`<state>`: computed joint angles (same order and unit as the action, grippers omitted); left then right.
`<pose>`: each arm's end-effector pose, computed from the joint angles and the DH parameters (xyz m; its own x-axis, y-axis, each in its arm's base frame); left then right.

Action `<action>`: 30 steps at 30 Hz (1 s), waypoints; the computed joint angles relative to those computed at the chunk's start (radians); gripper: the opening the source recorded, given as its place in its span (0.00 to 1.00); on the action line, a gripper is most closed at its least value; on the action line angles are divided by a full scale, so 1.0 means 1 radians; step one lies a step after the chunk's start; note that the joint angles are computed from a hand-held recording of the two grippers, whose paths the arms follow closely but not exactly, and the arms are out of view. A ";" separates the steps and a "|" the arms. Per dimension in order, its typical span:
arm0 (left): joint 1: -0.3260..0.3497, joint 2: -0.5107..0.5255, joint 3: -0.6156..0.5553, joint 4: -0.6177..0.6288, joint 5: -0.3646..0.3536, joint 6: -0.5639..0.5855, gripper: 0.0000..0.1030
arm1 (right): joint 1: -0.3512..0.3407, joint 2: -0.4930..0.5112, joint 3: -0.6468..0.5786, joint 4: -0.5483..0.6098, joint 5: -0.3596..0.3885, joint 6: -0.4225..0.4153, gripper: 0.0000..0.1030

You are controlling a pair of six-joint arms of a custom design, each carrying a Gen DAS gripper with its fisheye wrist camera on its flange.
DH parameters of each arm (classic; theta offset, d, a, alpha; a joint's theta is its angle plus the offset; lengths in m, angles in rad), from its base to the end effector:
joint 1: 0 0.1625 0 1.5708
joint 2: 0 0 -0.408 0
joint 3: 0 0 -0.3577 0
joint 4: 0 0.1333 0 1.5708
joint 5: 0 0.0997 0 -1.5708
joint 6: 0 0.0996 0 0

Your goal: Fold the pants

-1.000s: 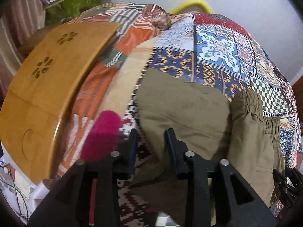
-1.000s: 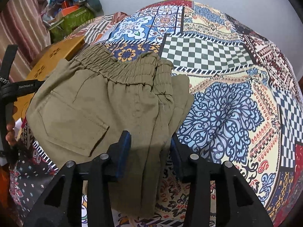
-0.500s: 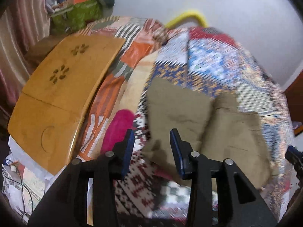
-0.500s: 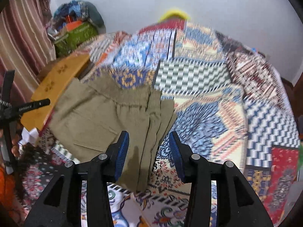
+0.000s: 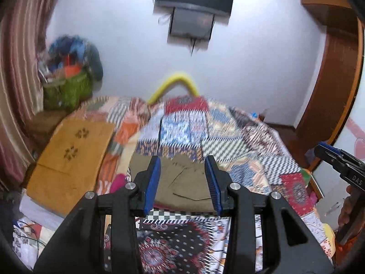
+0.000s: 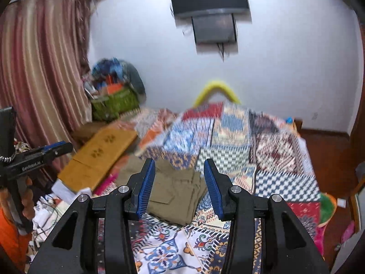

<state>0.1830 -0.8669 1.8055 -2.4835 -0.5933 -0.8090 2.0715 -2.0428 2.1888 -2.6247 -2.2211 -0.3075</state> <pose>-0.5248 -0.3167 0.1267 -0.7669 0.2505 -0.5908 0.6201 0.5262 -0.5819 0.2043 -0.2213 0.5037 -0.7944 -0.1286 0.5937 -0.5622 0.5256 -0.6385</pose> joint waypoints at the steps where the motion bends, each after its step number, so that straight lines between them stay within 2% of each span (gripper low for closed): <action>1: -0.027 -0.004 0.002 0.009 0.015 -0.008 0.39 | 0.050 -0.005 -0.004 0.001 -0.031 0.010 0.46; 3: -0.091 -0.009 0.001 0.061 0.062 -0.047 0.39 | 0.162 -0.012 -0.006 -0.014 -0.102 0.030 0.51; 6: -0.184 -0.014 -0.005 0.140 0.120 -0.115 0.40 | 0.300 -0.015 -0.019 -0.003 -0.187 0.072 0.51; 9: -0.245 -0.023 -0.006 0.205 0.142 -0.185 0.43 | 0.417 -0.018 -0.031 0.028 -0.246 0.127 0.52; 11: -0.286 -0.031 -0.007 0.242 0.151 -0.234 0.49 | 0.490 -0.009 -0.031 0.019 -0.303 0.137 0.54; 15: -0.353 -0.046 -0.018 0.370 0.185 -0.354 0.62 | 0.630 0.009 -0.027 -0.005 -0.398 0.159 0.66; 18: -0.398 -0.057 -0.023 0.480 0.209 -0.466 0.71 | 0.689 0.019 -0.013 -0.034 -0.449 0.151 0.72; 20: -0.427 -0.063 -0.039 0.597 0.220 -0.562 0.80 | 0.697 0.021 0.002 -0.070 -0.454 0.139 0.82; 23: -0.459 -0.066 -0.058 0.724 0.227 -0.658 0.90 | 0.710 0.024 0.015 -0.101 -0.459 0.139 0.85; 25: -0.475 -0.074 -0.061 0.775 0.227 -0.700 0.98 | 0.720 0.029 0.021 -0.108 -0.474 0.140 0.91; 27: -0.492 -0.083 -0.062 0.830 0.225 -0.754 1.00 | 0.726 0.039 0.031 -0.142 -0.490 0.132 1.00; 30: -0.511 -0.085 -0.076 0.901 0.208 -0.826 1.00 | 0.766 0.041 0.037 -0.123 -0.540 0.161 1.00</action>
<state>-0.3275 -0.9521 1.7296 -1.5830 -0.3854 -1.6350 2.8380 -2.0023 2.2254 -2.7482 -2.7608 -0.1464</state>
